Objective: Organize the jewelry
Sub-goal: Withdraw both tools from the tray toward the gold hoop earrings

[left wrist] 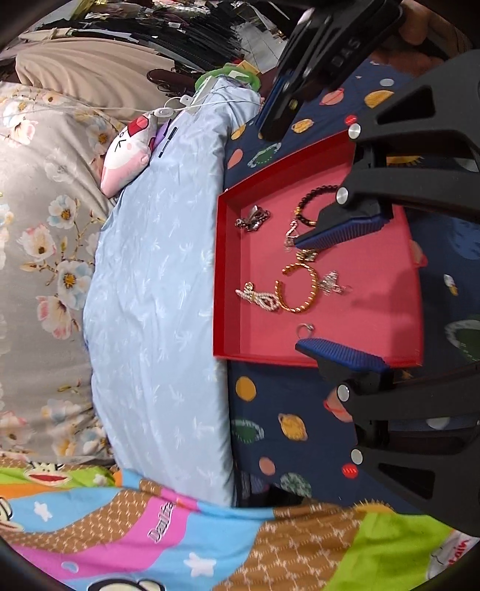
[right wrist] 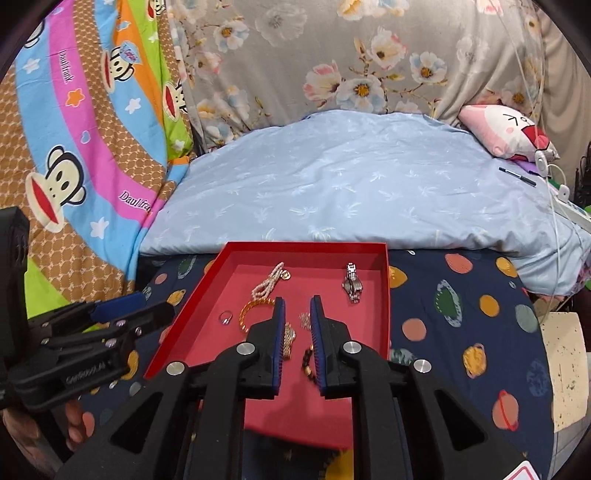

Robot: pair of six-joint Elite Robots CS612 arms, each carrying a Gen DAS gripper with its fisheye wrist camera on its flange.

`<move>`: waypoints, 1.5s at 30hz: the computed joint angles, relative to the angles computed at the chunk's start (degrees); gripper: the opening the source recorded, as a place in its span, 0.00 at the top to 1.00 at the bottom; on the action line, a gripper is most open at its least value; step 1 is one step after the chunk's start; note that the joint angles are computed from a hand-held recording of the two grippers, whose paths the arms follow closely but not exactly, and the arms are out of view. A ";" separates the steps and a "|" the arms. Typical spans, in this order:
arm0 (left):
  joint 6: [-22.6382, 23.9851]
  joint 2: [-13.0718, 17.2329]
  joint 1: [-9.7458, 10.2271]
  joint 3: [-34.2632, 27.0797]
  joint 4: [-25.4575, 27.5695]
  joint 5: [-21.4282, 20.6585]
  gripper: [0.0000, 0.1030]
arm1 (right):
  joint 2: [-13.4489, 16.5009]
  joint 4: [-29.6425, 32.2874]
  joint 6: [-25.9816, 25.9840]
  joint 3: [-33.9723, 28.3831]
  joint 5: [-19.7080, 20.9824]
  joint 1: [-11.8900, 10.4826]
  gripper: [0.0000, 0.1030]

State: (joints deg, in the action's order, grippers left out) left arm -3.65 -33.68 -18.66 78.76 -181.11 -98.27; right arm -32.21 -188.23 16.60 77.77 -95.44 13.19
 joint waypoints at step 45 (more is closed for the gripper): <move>4.48 -6.62 -3.88 26.28 -4.81 4.72 0.46 | -5.66 -3.94 10.77 21.61 0.91 5.29 0.75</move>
State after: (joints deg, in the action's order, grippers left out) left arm 0.83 -40.30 -22.54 105.04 -185.92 -93.56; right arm -37.87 -192.17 27.37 99.39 -94.53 18.49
